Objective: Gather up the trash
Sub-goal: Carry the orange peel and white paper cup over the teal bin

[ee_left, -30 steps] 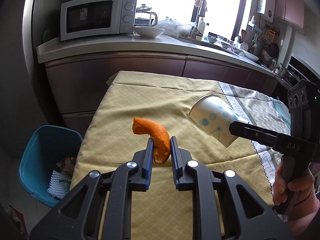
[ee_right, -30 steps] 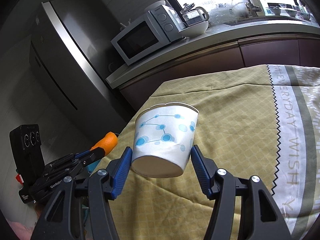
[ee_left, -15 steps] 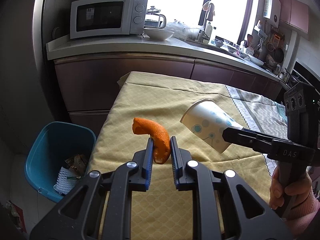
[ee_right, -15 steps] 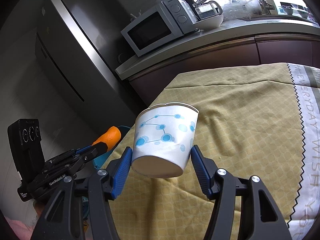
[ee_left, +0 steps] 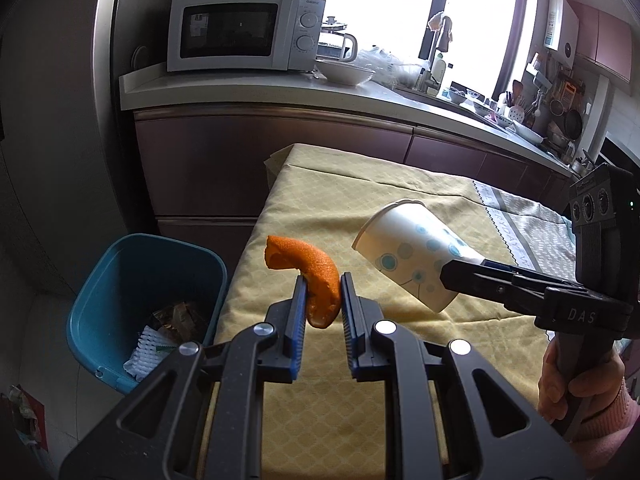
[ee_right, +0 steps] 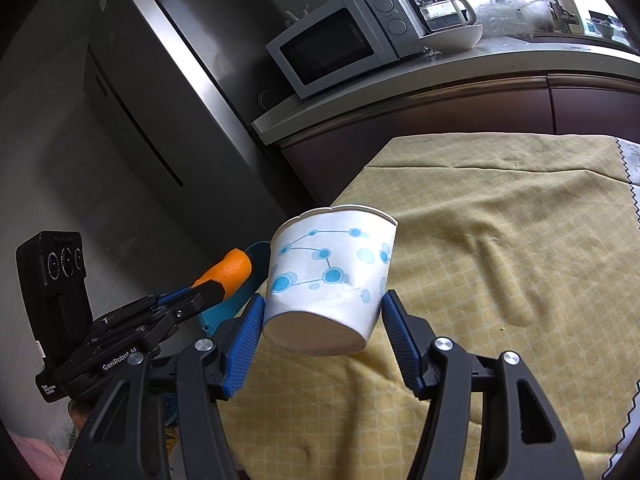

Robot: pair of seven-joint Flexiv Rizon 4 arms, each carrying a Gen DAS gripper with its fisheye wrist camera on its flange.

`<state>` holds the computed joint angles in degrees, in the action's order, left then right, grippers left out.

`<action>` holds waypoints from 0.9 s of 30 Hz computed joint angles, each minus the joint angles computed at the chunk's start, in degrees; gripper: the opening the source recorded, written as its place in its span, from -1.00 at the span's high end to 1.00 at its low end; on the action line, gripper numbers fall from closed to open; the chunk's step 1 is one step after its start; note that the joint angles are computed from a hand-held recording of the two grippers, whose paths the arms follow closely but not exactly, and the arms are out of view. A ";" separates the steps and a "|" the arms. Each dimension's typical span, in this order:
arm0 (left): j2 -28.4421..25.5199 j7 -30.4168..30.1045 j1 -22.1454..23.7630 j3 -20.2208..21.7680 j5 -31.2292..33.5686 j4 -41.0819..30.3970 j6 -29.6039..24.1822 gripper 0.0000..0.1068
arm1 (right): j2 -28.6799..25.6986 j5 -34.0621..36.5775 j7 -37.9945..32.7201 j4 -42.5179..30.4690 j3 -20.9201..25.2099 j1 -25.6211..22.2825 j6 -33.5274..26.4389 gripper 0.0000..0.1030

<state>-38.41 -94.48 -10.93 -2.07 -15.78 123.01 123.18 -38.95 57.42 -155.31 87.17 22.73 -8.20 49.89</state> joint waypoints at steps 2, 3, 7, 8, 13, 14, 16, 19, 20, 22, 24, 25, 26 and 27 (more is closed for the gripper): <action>0.18 -0.37 0.47 0.01 0.24 0.52 0.39 0.68 | -0.04 -0.34 -0.03 -0.09 0.02 0.57 0.17 -0.13; 0.26 -0.43 0.46 0.20 0.12 0.75 0.55 0.68 | -0.12 -0.56 0.14 -0.22 0.07 0.93 0.16 -0.13; 0.68 -0.68 0.39 0.68 -0.39 1.64 1.02 0.68 | -0.52 -1.41 0.31 -0.57 0.30 1.93 0.19 -0.13; 0.78 -0.82 0.64 0.59 -0.25 1.83 1.14 0.68 | -0.57 -1.58 0.29 -0.58 0.41 2.13 0.24 -0.13; 1.08 -1.14 1.04 0.83 -0.41 2.61 1.74 0.68 | -0.92 -2.29 0.18 -0.82 0.84 2.79 0.38 -0.13; 1.15 -1.11 0.93 1.02 -0.62 2.78 1.89 0.68 | -0.95 -2.44 0.26 -0.84 0.89 2.95 0.41 -0.13; 1.27 -1.33 1.40 0.87 -0.39 3.01 2.07 0.68 | -1.04 -2.69 0.27 -0.88 0.98 3.23 0.67 -0.13; 1.40 -1.68 1.98 0.79 -0.17 3.41 2.36 0.68 | -1.23 -3.13 0.37 -1.04 1.09 3.45 0.80 -0.13; 1.45 -1.77 2.07 0.82 -0.14 3.55 2.47 0.68 | -1.28 -3.30 0.53 -1.10 1.14 3.60 0.82 -0.13; 1.48 -1.92 2.24 0.88 -0.11 3.80 2.65 0.68 | -1.38 -3.64 0.57 -1.19 1.20 3.90 1.16 -0.13; 1.48 -1.99 2.11 1.04 -0.32 3.96 2.79 0.68 | -1.45 -3.84 0.69 -1.17 1.38 3.93 1.11 -0.13; 1.47 -2.03 2.17 1.08 -0.35 4.04 2.87 0.68 | -1.49 -3.97 0.63 -1.18 1.44 4.03 1.23 -0.13; 1.48 -2.20 2.43 0.97 -0.20 4.13 2.90 0.68 | -1.45 -4.05 0.65 -1.09 1.52 4.14 1.42 -0.13; 1.51 -2.30 2.56 0.95 -0.16 4.23 2.91 0.68 | -1.51 -4.20 0.77 -1.15 1.58 4.22 1.35 -0.13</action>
